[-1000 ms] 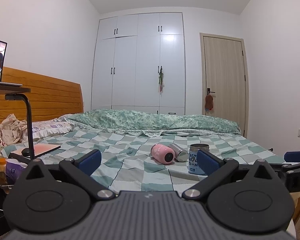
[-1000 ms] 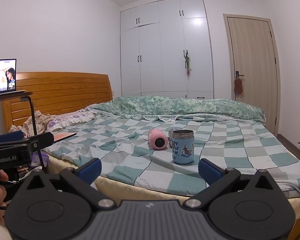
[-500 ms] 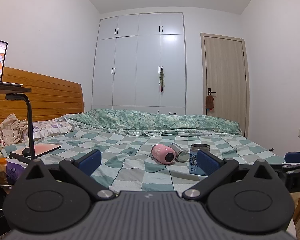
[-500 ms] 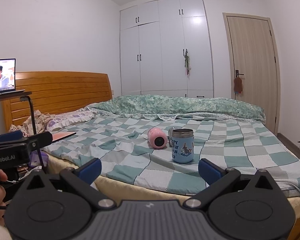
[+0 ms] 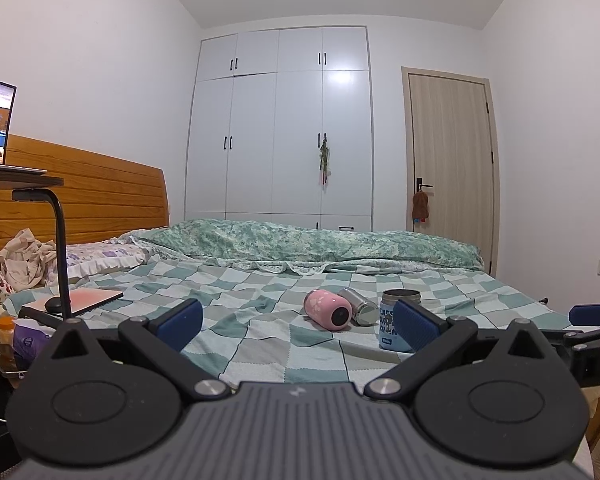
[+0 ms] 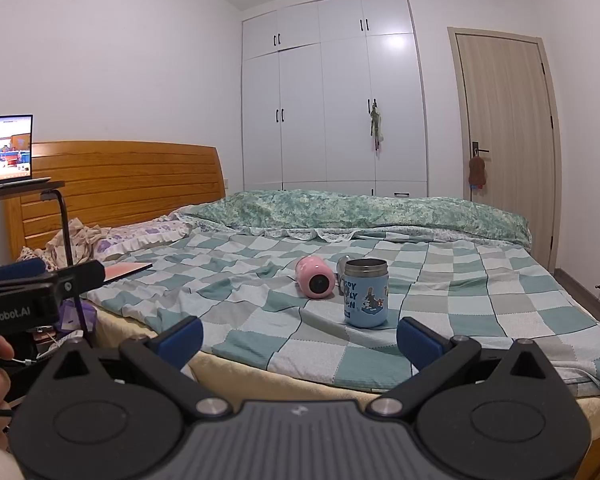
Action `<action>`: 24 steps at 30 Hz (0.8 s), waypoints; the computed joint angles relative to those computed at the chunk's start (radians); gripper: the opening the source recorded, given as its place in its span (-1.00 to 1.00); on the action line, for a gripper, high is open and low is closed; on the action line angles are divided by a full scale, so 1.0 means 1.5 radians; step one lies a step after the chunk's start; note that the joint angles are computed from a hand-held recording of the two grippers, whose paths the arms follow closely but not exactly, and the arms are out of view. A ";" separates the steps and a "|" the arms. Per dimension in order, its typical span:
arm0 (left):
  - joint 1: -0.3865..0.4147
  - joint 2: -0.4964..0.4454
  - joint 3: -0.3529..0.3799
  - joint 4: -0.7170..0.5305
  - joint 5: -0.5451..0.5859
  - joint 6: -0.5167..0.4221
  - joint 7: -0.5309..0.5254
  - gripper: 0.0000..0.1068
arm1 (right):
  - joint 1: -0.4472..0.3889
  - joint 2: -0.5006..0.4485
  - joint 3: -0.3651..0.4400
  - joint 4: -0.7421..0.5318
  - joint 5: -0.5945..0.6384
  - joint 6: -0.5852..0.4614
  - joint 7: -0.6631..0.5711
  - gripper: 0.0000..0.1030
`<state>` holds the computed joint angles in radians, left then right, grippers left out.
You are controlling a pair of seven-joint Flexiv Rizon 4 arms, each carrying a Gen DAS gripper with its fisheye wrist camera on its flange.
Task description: Flip cup upright
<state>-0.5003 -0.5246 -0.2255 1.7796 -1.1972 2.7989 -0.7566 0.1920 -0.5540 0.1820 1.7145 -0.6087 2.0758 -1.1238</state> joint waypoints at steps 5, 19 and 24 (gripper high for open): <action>0.001 0.001 0.000 0.000 0.000 -0.002 0.001 0.93 | 0.000 -0.001 0.001 -0.001 0.002 -0.001 0.000 1.00; 0.000 0.001 -0.002 -0.001 -0.003 -0.003 0.002 0.93 | -0.014 -0.002 0.008 -0.003 -0.023 -0.001 0.017 1.00; -0.001 0.002 -0.002 0.001 -0.004 -0.002 0.000 0.93 | -0.014 -0.003 0.008 -0.003 -0.026 -0.002 0.019 1.00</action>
<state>-0.5019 -0.5221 -0.2278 1.7805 -1.2035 2.7955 -0.7569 0.1708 -0.5583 0.1936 1.7096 -0.6479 2.0731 -1.0956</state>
